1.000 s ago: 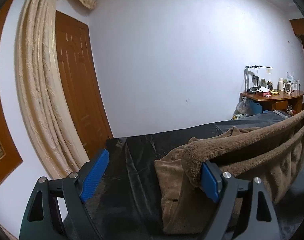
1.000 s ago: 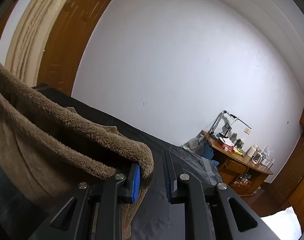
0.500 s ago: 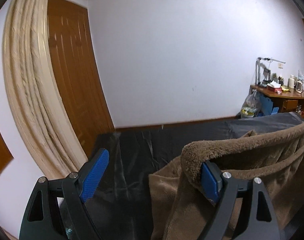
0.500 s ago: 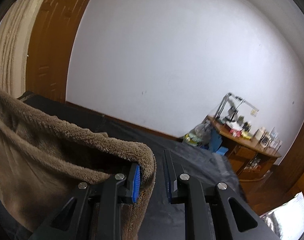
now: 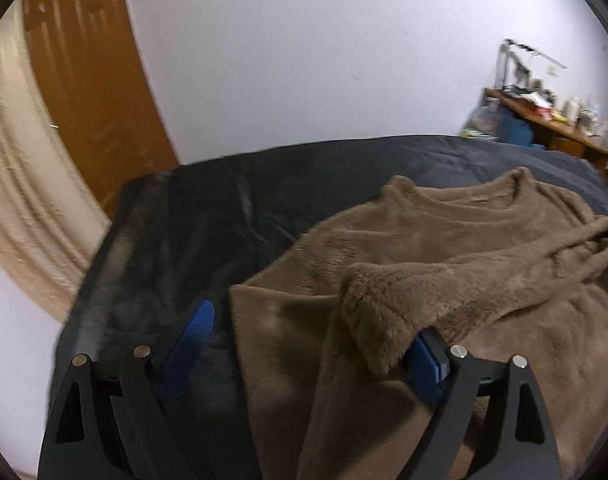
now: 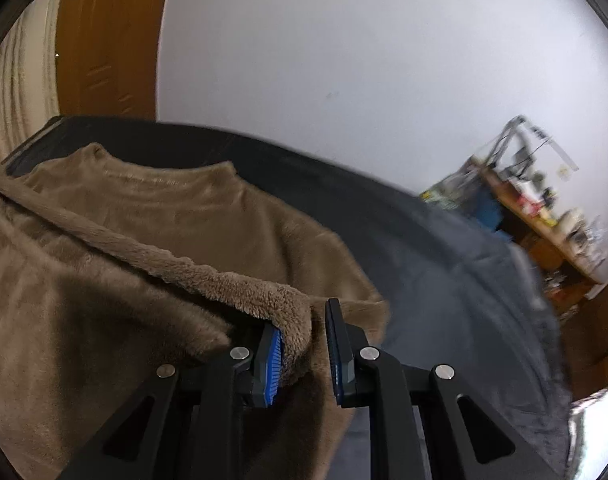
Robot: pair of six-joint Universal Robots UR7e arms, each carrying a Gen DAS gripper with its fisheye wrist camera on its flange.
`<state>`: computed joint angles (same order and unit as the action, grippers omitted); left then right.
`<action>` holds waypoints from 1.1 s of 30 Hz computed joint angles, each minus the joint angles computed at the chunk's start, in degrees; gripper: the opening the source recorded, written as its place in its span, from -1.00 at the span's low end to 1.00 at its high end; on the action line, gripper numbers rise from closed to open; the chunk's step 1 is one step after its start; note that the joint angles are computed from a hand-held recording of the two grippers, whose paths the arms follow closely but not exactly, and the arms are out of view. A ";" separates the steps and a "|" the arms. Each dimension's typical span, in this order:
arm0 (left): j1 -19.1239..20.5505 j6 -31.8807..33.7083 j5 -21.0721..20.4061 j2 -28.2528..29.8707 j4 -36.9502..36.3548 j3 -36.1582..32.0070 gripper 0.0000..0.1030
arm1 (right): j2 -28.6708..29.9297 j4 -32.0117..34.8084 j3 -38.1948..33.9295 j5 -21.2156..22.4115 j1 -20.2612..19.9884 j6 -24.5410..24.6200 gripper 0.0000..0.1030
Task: Fold clothes
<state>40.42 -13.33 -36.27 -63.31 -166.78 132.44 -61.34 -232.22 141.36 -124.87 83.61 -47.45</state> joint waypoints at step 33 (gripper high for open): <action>0.96 35.78 -10.25 3.88 -11.97 -1.09 0.96 | -12.71 17.74 5.26 21.06 -6.83 -12.72 0.63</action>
